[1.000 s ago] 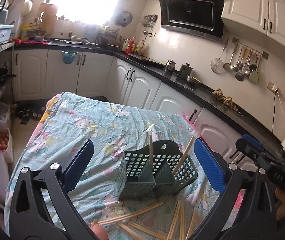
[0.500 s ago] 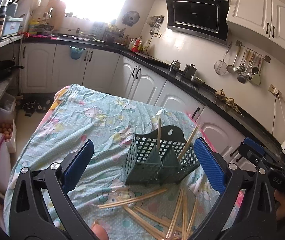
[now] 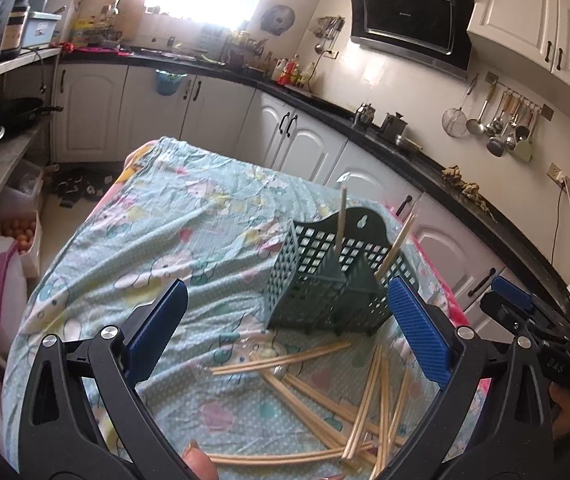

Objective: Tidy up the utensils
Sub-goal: 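Withdraw the left gripper from the caddy toward the chopstick pile, then close the left gripper on another wooden chopstick in the pile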

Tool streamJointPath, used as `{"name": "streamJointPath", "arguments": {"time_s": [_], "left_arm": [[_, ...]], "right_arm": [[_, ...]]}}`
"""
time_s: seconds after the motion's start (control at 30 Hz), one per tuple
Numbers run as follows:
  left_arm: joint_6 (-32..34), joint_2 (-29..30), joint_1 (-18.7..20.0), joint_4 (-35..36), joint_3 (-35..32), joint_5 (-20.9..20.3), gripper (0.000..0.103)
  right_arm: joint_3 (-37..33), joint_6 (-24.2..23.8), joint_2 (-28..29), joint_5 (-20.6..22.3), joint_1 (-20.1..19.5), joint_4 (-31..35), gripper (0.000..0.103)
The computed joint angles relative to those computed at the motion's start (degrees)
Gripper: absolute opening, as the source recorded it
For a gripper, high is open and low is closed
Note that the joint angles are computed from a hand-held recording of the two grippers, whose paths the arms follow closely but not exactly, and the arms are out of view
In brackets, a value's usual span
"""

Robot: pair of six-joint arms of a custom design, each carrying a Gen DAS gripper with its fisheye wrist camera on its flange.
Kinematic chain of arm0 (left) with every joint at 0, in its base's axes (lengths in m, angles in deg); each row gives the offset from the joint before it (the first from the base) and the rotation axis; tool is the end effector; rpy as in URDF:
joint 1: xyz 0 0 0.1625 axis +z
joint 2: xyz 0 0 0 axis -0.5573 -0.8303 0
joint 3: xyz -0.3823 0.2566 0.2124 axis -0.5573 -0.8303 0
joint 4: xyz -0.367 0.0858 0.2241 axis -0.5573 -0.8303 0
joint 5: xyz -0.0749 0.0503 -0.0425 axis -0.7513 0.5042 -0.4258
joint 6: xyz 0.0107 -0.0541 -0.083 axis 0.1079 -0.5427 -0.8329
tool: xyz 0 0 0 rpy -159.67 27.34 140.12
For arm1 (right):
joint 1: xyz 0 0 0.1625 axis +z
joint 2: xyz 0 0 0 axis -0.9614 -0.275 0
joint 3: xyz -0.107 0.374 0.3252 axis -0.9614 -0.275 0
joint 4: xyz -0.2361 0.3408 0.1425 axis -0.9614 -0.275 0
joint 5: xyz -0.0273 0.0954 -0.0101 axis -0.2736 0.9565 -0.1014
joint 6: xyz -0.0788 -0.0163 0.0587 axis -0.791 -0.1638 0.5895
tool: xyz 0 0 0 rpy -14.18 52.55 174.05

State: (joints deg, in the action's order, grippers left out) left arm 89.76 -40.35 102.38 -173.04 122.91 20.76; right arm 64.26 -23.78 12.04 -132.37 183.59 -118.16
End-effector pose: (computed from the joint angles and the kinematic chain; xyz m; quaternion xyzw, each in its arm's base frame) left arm -0.0274 -0.6215 0.3624 -0.0126 0.8068 -0.5392 0.2413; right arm 0.3897 -0.7303 0.0303 0.4692 -0.8258 0.2936 0.1082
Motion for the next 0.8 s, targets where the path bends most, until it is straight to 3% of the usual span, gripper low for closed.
{"name": "streamJointPath", "arguments": {"time_s": [0.43, 0.63, 0.8], "left_arm": [[-3.1, 0.4, 0.9, 2.0, 2.8, 1.9, 0.092], [-6.5, 0.5, 1.9, 4.9, 4.1, 1.8, 0.092], [-10.1, 0.4, 3.5, 7.1, 5.1, 0.6, 0.092]], "right_arm": [[2.8, -0.5, 0.4, -2.5, -0.8, 0.1, 0.079], [2.4, 0.7, 1.2, -5.8, -1.5, 2.3, 0.079], [1.6, 1.4, 2.0, -8.6, -1.9, 4.5, 0.067]]}}
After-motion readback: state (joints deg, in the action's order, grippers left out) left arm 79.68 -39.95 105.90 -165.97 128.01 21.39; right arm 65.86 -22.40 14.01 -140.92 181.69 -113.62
